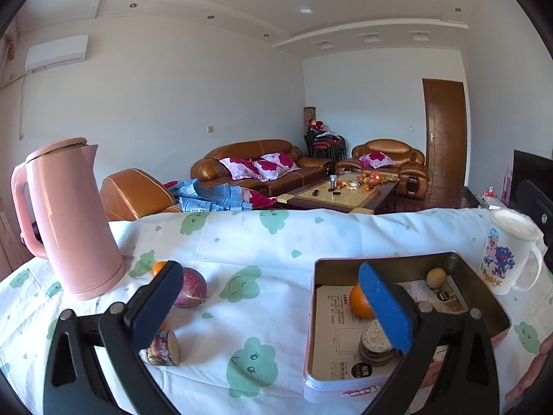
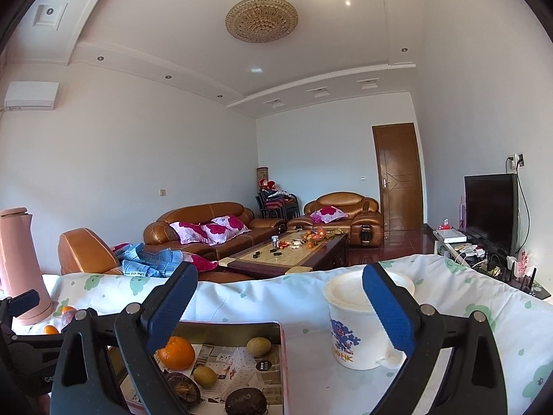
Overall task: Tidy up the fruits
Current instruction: 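Withdraw both grippers from the tin back toward the remaining fruits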
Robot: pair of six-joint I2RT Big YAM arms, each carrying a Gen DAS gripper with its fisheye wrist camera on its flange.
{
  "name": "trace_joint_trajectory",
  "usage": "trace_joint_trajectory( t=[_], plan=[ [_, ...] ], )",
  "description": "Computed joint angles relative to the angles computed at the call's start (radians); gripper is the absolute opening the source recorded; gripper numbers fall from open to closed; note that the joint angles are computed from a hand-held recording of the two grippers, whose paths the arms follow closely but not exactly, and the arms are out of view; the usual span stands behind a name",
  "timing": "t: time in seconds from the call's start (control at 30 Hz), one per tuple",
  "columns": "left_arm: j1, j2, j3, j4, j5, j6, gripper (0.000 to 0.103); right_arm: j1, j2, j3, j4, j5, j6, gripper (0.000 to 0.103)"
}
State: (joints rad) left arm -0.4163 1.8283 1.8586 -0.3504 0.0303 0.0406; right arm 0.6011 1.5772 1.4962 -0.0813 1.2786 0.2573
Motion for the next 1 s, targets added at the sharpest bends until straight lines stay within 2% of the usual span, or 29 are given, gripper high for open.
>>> trace_joint_trajectory(
  t=[0.13, 0.3, 0.47, 0.53, 0.7, 0.87, 1.0],
  plan=[
    [0.022, 0.000, 0.006, -0.025, 0.017, -0.064, 0.103, 0.010, -0.012, -0.012, -0.021, 0.014, 0.087, 0.097],
    [0.023, -0.026, -0.035, 0.000, 0.028, -0.033, 0.103, 0.028, -0.002, 0.014, -0.132, 0.014, 0.224, 0.098],
    [0.035, -0.048, -0.064, 0.009, 0.050, -0.026, 0.103, 0.052, 0.020, 0.042, -0.142, 0.038, 0.210, 0.098],
    [0.044, -0.049, -0.064, 0.000, 0.060, -0.029, 0.103, 0.056, 0.032, 0.068, -0.198, 0.030, 0.253, 0.098],
    [0.065, -0.056, -0.072, -0.004, 0.086, -0.018, 0.103, 0.066, 0.065, 0.139, -0.397, 0.009, 0.411, 0.098],
    [0.085, -0.057, -0.075, -0.004, 0.107, -0.013, 0.103, 0.081, 0.094, 0.185, -0.472, -0.001, 0.488, 0.098],
    [0.101, -0.058, -0.076, -0.007, 0.131, 0.018, 0.103, 0.090, 0.125, 0.224, -0.498, -0.025, 0.529, 0.098]
  ],
)
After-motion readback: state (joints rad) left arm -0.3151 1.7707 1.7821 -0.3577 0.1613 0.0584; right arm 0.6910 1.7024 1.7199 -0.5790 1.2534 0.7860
